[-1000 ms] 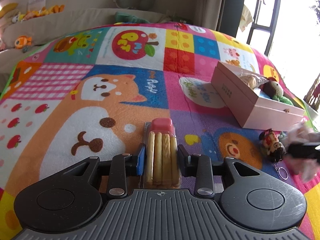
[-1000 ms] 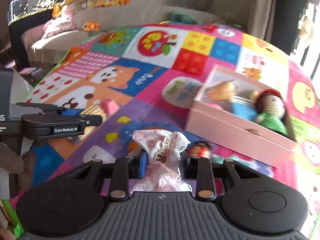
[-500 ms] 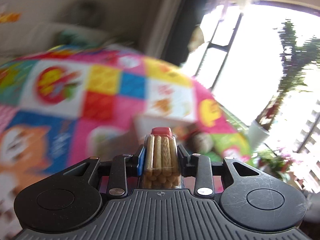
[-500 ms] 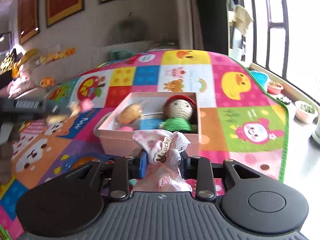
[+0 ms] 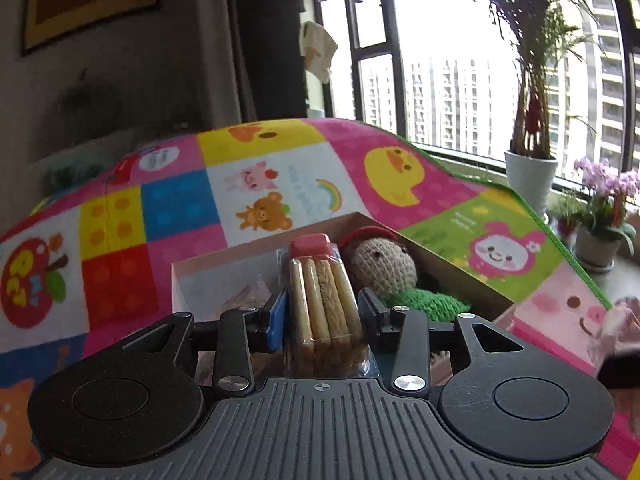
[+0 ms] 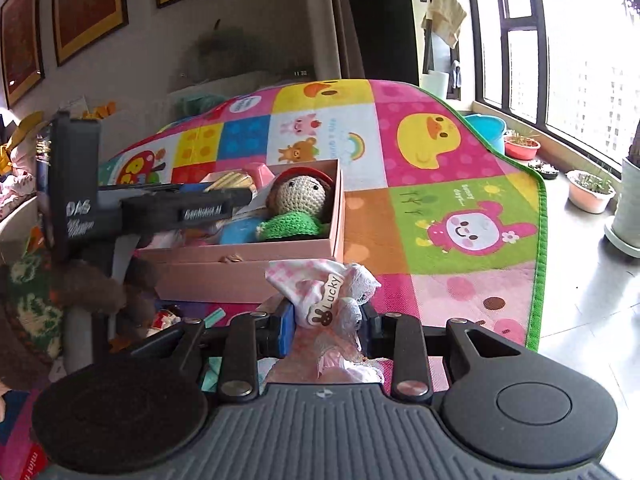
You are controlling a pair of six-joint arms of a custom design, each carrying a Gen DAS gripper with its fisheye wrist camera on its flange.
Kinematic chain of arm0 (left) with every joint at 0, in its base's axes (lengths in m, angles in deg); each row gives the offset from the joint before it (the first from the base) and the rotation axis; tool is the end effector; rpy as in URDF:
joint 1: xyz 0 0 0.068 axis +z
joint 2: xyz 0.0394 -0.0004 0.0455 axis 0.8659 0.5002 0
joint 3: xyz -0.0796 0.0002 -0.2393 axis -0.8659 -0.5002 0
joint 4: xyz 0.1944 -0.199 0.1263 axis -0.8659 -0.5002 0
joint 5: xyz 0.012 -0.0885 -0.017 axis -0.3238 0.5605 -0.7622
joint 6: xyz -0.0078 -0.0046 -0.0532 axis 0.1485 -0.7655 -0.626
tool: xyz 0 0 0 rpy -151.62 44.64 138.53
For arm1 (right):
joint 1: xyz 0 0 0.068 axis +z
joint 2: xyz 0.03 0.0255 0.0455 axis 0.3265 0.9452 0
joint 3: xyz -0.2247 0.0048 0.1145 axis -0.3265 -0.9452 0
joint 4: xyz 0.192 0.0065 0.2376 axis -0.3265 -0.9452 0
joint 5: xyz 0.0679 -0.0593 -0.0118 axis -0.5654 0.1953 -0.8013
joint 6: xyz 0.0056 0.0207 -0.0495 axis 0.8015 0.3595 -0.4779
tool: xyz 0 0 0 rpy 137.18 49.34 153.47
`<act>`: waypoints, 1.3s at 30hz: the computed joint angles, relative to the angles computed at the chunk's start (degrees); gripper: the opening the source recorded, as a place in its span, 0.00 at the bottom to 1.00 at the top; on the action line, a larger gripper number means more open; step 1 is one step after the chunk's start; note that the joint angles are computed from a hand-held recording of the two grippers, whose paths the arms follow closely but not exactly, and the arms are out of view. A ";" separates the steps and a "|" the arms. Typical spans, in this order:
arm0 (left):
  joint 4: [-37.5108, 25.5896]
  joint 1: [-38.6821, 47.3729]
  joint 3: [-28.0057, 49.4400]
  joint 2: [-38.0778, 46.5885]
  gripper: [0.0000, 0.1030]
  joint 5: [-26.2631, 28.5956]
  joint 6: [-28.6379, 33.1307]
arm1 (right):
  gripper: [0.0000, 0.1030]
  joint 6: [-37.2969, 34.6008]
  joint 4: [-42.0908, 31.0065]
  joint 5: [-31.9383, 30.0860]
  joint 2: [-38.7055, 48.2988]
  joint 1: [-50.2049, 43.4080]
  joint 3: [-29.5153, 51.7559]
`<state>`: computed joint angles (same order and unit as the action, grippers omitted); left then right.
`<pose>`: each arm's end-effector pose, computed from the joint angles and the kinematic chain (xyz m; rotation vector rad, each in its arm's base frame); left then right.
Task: Organize objects
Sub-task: 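Lower the wafer sticks into the box with the left gripper while the right carries the lace pouch, then release the lace pouch into the box with the right gripper while the left opens above it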
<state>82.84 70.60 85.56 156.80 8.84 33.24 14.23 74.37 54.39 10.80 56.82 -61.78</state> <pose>0.2605 0.0343 0.0833 0.4079 1.9870 -0.0936 0.1648 0.1142 0.1042 -0.1567 2.1546 0.2565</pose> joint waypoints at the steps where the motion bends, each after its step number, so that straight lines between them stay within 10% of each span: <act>1: -1.70 0.68 -0.11 -0.94 0.43 1.43 0.63 | 0.29 -0.16 1.12 0.01 1.48 0.03 0.40; 16: -8.01 22.99 -0.20 -6.12 0.40 23.06 -10.91 | 0.29 -0.68 1.54 2.48 6.88 2.19 4.45; 25: -27.59 33.00 0.21 -11.44 0.40 34.03 1.13 | 0.29 -3.27 -1.11 -5.51 9.04 -1.13 12.16; 31: -42.76 42.89 6.16 -2.86 0.40 37.29 14.76 | 0.29 -6.19 -0.80 -12.73 36.85 -5.63 37.38; 39: -59.21 54.26 16.15 8.29 0.40 41.41 33.97 | 0.29 -0.21 -18.33 -9.52 79.75 -5.27 82.00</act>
